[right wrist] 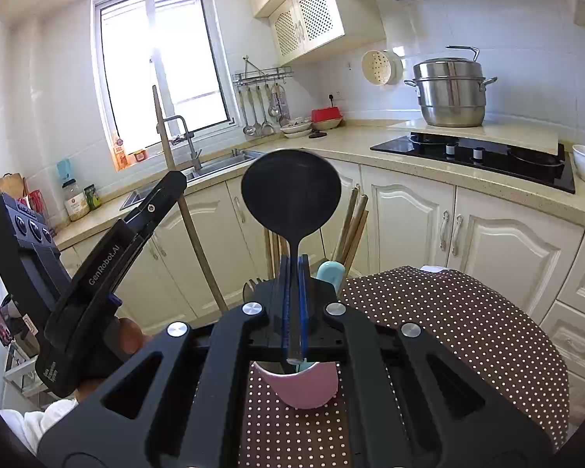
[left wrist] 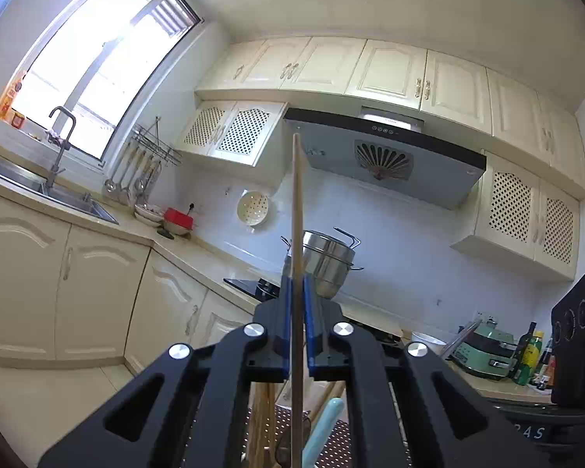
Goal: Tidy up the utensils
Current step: 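Lift the chopstick and spoon over the pink cup and lower them in, then open both grippers to release the chopstick and spoon into the cup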
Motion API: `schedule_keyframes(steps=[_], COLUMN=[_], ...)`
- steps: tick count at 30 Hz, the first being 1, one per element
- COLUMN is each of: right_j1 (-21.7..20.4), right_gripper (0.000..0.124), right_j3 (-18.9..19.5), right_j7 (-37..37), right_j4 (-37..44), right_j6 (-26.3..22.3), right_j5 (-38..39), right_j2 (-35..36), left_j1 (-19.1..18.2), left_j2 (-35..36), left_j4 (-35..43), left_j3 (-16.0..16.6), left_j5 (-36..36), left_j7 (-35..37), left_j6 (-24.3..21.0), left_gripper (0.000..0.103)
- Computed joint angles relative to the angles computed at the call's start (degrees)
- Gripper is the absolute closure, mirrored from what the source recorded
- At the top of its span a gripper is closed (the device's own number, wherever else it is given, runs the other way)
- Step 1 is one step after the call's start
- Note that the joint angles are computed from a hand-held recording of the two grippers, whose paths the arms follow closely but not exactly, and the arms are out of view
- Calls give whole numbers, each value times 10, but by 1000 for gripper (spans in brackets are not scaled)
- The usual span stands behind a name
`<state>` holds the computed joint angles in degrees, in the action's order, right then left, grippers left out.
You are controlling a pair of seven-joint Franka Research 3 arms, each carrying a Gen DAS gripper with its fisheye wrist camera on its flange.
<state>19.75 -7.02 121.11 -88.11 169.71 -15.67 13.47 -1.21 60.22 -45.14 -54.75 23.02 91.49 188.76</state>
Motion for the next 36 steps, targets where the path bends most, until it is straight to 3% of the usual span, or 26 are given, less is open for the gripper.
schedule_keyframes(steps=[2, 6, 9, 11, 14, 19, 23, 25, 29, 34, 35, 36], right_j1=[-9, -15, -15, -15, -8, 13, 14, 15, 19, 24, 23, 26], right_gripper=[120, 120, 120, 120, 120, 120, 120, 120, 120, 120, 120, 120], right_j3=[11, 20, 23, 25, 18, -1, 2, 2, 0, -3, -3, -6], right_j7=[-17, -44, -59, -68, -64, -34, -24, -18, -6, 11, 13, 20], right_j4=[8, 14, 16, 14, 9, 5, 2, 2, 3, 0, 1, 0], right_j6=[-4, -9, -15, -16, -16, -23, -27, -29, -33, -37, -39, -39], right_j5=[22, 55, 73, 83, 81, 51, 42, 37, 29, 13, 11, 4], right_j2=[9, 21, 25, 25, 25, 26, 27, 28, 31, 30, 30, 29], left_j1=[-26, -40, -31, -24, -25, -5, 22, 20, 48, 69, 78, 80], left_j2=[9, 24, 18, 2, -40, -81, -92, -106, -108, -111, -113, -119], left_j4=[28, 46, 20, -11, -70, -148, -183, -206, -222, -234, -240, -249], left_j3=[30, 31, 38, 64, 144, 179, 158, 175, 143, 111, 99, 102], left_j5=[5, 10, 1, 0, -5, 22, 56, 47, 82, 75, 69, 60], left_j7=[8, 37, 46, 30, -16, -64, -65, -58, -71, -53, -45, -44], left_j6=[5, 3, 3, 12, 33, 31, 13, 29, 22, -7, -15, -14], left_gripper=[97, 97, 97, 97, 97, 97, 97, 96, 96, 94, 82, 60])
